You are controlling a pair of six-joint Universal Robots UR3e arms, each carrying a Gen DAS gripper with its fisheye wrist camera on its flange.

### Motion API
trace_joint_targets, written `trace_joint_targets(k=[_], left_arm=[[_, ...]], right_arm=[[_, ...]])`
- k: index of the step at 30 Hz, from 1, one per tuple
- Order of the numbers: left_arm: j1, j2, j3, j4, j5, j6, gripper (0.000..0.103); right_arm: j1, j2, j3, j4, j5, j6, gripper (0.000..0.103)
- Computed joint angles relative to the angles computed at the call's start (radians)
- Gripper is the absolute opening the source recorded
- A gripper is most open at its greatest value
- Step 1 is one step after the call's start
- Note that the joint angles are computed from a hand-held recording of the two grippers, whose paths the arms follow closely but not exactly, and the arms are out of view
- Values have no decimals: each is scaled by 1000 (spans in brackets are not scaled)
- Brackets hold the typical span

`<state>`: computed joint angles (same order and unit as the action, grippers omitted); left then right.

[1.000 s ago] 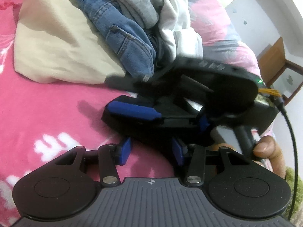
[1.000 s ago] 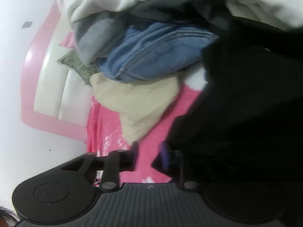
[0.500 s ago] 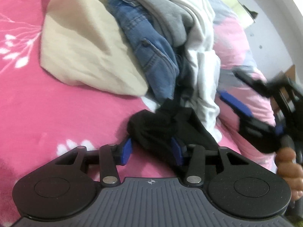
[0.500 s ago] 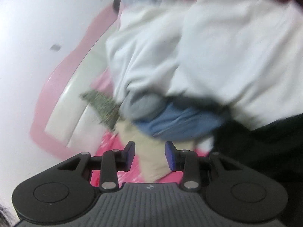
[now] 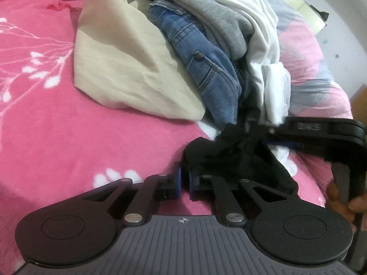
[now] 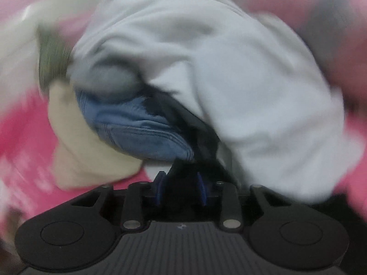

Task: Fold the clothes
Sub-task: 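Grasp the T-shirt edge with the left tool beside the right tool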

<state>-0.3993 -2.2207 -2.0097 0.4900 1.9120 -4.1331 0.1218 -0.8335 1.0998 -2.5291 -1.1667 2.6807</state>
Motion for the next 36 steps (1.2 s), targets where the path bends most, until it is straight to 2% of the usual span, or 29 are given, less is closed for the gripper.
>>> trace_joint_targets(k=[2, 4, 8, 11, 12, 15, 16, 17, 21, 25, 32, 36], left_arm=[[-10, 0, 7, -14, 16, -3, 5], [-22, 1, 15, -31, 33, -3, 5], [-42, 2, 33, -65, 62, 6, 5], [-55, -1, 47, -87, 82, 18, 5], [-57, -2, 49, -90, 84, 20, 5], [-65, -5, 57, -98, 99, 24, 5], [-70, -7, 63, -105, 108, 28, 5], [-78, -9, 72, -116, 122, 31, 5], [-104, -16, 101, -155, 168, 37, 5], [-113, -17, 110, -171, 188, 34, 5], [-132, -16, 121, -199, 224, 16, 5], [-123, -9, 76, -117, 219, -26, 8]], right_arm=[[34, 16, 11, -86, -28, -120, 29], [63, 54, -42, -81, -68, -213, 29], [94, 189, -299, 121, -156, -365, 29], [105, 320, -570, 336, -209, -403, 30], [105, 340, -612, 378, -214, -421, 30], [97, 295, -530, 333, -214, -458, 27], [92, 274, -488, 302, -210, -460, 11], [83, 243, -427, 252, -196, -453, 0], [10, 122, -205, 71, -27, -368, 0], [-64, 82, -125, 4, 149, -282, 0], [-59, 168, -140, -111, 220, -245, 0], [-60, 207, -160, -149, 228, -221, 0]])
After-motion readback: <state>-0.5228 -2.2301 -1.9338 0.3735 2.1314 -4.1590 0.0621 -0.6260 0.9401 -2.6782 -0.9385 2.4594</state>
